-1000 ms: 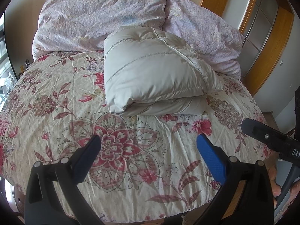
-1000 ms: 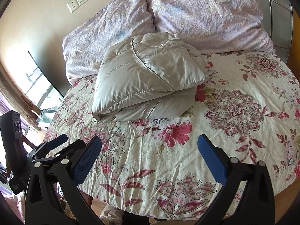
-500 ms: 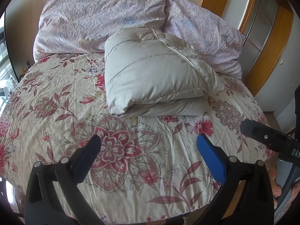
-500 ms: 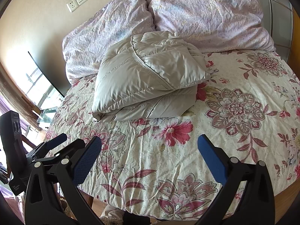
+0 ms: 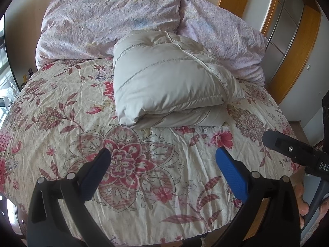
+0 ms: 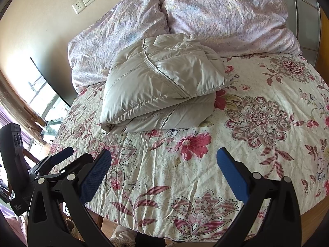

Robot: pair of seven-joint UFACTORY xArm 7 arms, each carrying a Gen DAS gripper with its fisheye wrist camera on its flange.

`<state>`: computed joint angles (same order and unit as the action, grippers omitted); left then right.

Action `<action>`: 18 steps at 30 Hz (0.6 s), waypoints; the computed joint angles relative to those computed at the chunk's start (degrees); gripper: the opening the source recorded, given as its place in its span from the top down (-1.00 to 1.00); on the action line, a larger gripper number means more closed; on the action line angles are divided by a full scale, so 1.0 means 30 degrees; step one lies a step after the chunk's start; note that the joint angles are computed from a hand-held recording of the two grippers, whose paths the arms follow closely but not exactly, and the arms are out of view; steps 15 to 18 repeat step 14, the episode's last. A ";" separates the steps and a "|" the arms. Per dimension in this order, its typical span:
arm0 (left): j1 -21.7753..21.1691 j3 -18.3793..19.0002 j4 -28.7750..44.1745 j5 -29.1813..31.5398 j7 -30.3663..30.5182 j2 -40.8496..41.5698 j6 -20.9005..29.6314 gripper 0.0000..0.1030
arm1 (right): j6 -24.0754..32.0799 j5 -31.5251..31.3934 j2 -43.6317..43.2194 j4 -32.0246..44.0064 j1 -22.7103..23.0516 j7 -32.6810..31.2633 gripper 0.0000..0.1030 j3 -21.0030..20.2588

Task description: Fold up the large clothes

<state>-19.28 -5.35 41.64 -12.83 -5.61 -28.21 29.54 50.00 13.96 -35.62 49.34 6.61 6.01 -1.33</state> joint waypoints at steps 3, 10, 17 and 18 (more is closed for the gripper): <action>-0.0022 0.0036 0.0008 -0.0034 0.0020 0.0014 0.0040 -0.96 | -0.0004 0.0012 -0.0024 -0.0012 0.0008 0.0002 -0.97 -0.0015; 0.0012 0.0023 0.0012 -0.0076 -0.0041 0.0024 0.0101 -0.96 | -0.0054 0.0045 -0.0047 -0.0052 0.0042 -0.0099 -0.97 -0.0059; 0.0049 0.0012 0.0057 -0.0044 -0.0101 0.0065 0.0174 -0.96 | -0.0013 0.0058 -0.0032 -0.0027 0.0041 -0.0119 -0.97 -0.0061; 0.0049 0.0012 0.0057 -0.0044 -0.0101 0.0065 0.0174 -0.96 | -0.0013 0.0058 -0.0032 -0.0027 0.0041 -0.0119 -0.97 -0.0061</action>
